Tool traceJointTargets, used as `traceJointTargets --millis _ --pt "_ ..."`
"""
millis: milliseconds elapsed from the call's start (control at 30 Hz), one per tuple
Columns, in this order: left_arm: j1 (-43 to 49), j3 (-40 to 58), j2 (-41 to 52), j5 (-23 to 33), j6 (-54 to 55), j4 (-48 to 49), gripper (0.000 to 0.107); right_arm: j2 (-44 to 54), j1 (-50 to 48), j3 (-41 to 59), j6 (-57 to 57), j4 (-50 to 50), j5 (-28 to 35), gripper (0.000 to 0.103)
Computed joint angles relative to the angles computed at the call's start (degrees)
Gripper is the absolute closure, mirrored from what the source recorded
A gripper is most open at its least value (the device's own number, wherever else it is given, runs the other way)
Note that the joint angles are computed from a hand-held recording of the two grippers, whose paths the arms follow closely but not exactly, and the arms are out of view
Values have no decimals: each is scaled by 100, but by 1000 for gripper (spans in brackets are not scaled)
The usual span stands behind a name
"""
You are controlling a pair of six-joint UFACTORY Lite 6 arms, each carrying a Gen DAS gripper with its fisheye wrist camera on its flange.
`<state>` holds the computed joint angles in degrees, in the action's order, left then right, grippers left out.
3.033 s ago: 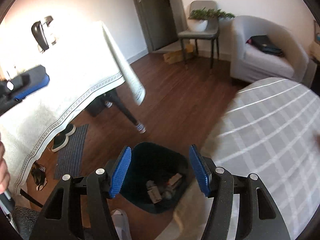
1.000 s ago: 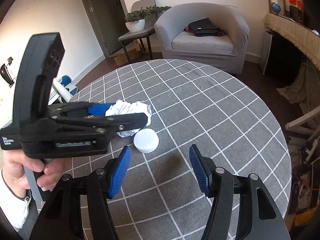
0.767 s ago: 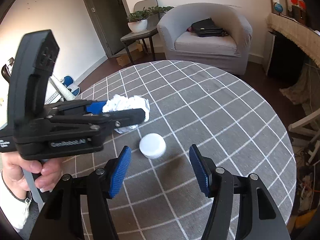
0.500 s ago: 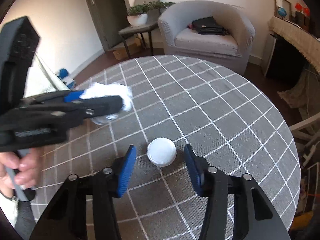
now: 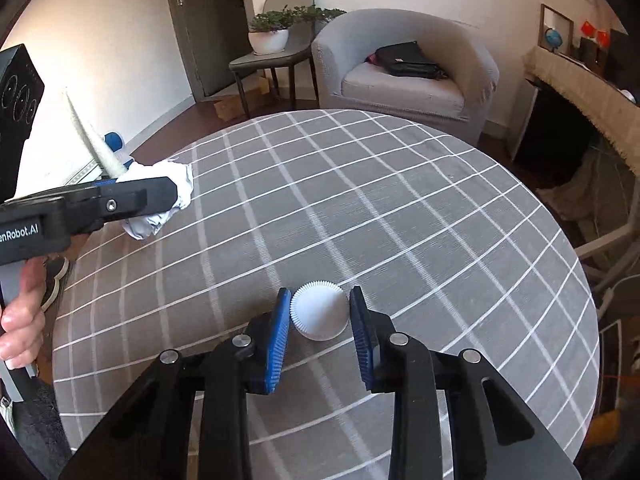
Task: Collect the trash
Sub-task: 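Carry the crumpled paper and white cap over the green bin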
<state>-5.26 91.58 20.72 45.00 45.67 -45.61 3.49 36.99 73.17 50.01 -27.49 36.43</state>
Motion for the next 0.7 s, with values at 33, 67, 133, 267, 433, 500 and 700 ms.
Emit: traceJointTargets --millis 33,67,133,267,433,500,700 --pt "65 -189 -179 -4 80 -26 52 -47 157 -16 208 -117 53 73" --pt "140 -369 -354 1 158 -41 52 -71 245 -8 310 -177 91 73" --pt "298 -668 -653 49 318 -76 52 -87 459 55 572 -330 194 73" --pt "622 -1349 -1285 89 686 -152 52 -121 986 117 1288 -687 332 73" --pt "1225 -2033 -1892 307 1177 -132 52 180 1625 553 1939 -1047 528 73" --pt "1558 -2263 -2124 431 1496 -181 52 405 1814 846 2024 -1109 611 73" --pt "2744 -2504 -2141 675 2422 -192 52 1402 2250 2087 1986 -1067 835 73"
